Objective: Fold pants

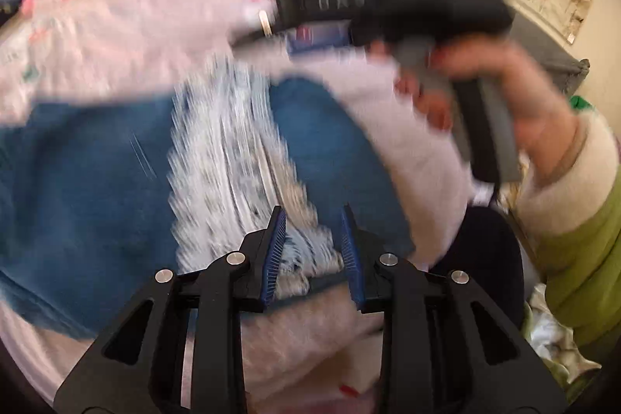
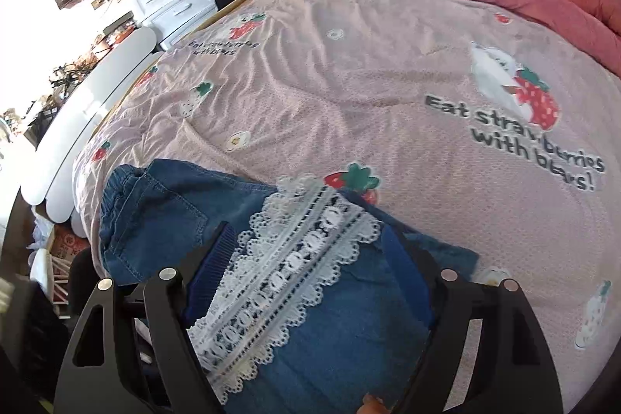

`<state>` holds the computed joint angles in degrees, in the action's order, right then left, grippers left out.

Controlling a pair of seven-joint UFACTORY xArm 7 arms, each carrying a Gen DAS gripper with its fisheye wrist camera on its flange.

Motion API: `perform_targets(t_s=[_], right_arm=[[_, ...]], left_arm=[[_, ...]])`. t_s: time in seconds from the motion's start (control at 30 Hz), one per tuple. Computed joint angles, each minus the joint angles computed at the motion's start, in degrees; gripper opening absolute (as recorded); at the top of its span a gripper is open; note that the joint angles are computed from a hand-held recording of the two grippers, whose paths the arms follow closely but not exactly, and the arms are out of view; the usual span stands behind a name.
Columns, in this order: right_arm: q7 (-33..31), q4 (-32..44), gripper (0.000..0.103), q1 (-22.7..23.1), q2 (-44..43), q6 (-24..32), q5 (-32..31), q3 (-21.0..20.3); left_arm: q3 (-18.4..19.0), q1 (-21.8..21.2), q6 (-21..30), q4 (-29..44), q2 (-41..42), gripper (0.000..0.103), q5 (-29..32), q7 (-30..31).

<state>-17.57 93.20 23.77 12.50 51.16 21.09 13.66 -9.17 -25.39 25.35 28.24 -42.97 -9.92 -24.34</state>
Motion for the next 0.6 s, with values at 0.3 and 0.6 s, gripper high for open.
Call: perform_targets(t_s=[0.3,0.6], right_arm=[[0.84,5.02,0.077,1.72,4.21,2.65,-1.21,1.04],[-1.14,10.52,0.079,4.02,6.31,4.62,-2.83,1.76]], left_arm=[[1.15,-1.93,0.09,-1.83,-0.05,0.021,-2.04,0.55],[-3.17,9.99,12.58,-2.98,-16.40,0.067,7.24,-6.23]])
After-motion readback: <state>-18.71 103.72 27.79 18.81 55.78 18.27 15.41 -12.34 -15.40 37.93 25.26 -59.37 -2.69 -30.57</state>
